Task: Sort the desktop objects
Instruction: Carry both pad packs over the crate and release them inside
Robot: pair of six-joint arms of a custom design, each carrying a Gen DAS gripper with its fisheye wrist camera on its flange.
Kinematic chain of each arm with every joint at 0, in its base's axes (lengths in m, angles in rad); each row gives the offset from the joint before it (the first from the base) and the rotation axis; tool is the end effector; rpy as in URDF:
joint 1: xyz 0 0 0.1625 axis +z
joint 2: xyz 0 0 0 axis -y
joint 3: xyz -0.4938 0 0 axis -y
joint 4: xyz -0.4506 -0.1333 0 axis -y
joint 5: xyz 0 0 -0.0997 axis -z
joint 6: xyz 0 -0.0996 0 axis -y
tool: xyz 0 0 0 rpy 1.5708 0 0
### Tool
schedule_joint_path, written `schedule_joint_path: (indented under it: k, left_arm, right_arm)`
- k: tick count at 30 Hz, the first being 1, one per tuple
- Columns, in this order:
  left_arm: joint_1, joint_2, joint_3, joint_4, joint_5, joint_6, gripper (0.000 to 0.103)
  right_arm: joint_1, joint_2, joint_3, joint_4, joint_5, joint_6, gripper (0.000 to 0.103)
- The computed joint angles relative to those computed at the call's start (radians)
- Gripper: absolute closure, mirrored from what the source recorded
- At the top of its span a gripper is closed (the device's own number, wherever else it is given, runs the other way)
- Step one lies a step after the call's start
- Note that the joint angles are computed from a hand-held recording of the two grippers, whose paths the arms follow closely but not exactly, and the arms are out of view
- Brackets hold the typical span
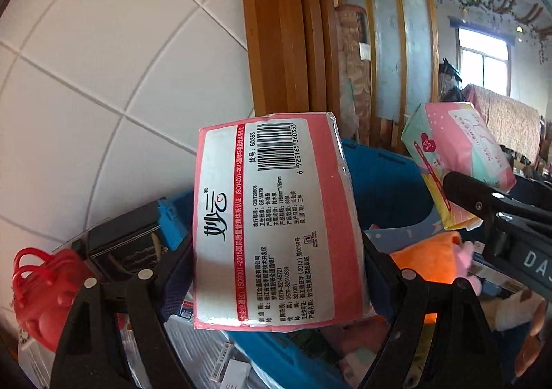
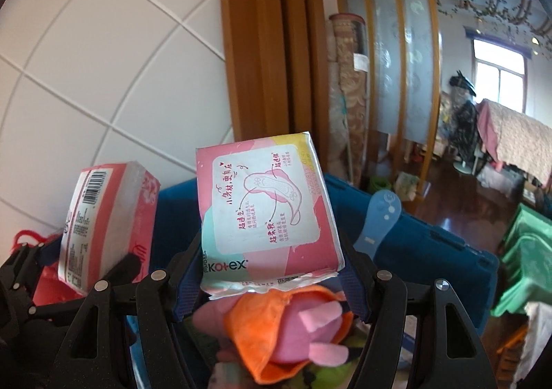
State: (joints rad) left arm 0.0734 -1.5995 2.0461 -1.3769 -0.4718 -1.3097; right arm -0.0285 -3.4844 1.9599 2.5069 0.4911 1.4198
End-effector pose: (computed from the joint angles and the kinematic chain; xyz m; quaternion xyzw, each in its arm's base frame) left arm -0.4276 -0.2541 0.3656 0.2395 0.7905 -0.4441 0.3472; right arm 0.4946 -0.2353 0.3522 0.1990 -0.8103 0.4676 0.2918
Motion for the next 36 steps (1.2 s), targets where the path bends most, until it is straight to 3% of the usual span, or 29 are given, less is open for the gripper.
schedule_joint_path:
  k: [11,16,20,22,31,36]
  left_arm:
    - [0.07,0.026,0.02,-0.186,-0.015,0.199,0.017]
    - [0.083,0.031,0.029,-0.23,-0.008,0.244,0.014]
    - [0.083,0.039,0.031,-0.227,0.014,0.247,0.014]
    - [0.084,0.039,0.029,-0.23,0.011,0.254,0.014]
    - [0.046,0.009,0.017,-0.1,-0.002,0.158,0.014]
    - [-0.029,-0.037,0.008,0.081,-0.019,-0.037,0.014]
  right_arm:
    - [-0.063,-0.036,-0.018,-0.043,-0.019,0.042,0.034]
    - [-0.078,-0.044,-0.029,-0.106,-0.031,0.114,0.033]
    - [-0.074,-0.035,-0.046,-0.163,-0.035,0.186,0.017]
    - [-0.074,-0.027,-0.049,-0.176,-0.042,0.202,0.015]
    - [-0.062,-0.021,-0.043,-0.141,-0.018,0.145,0.013]
    - [-0.008,-0.015,-0.059,-0.137,-0.005,0.127,0.005]
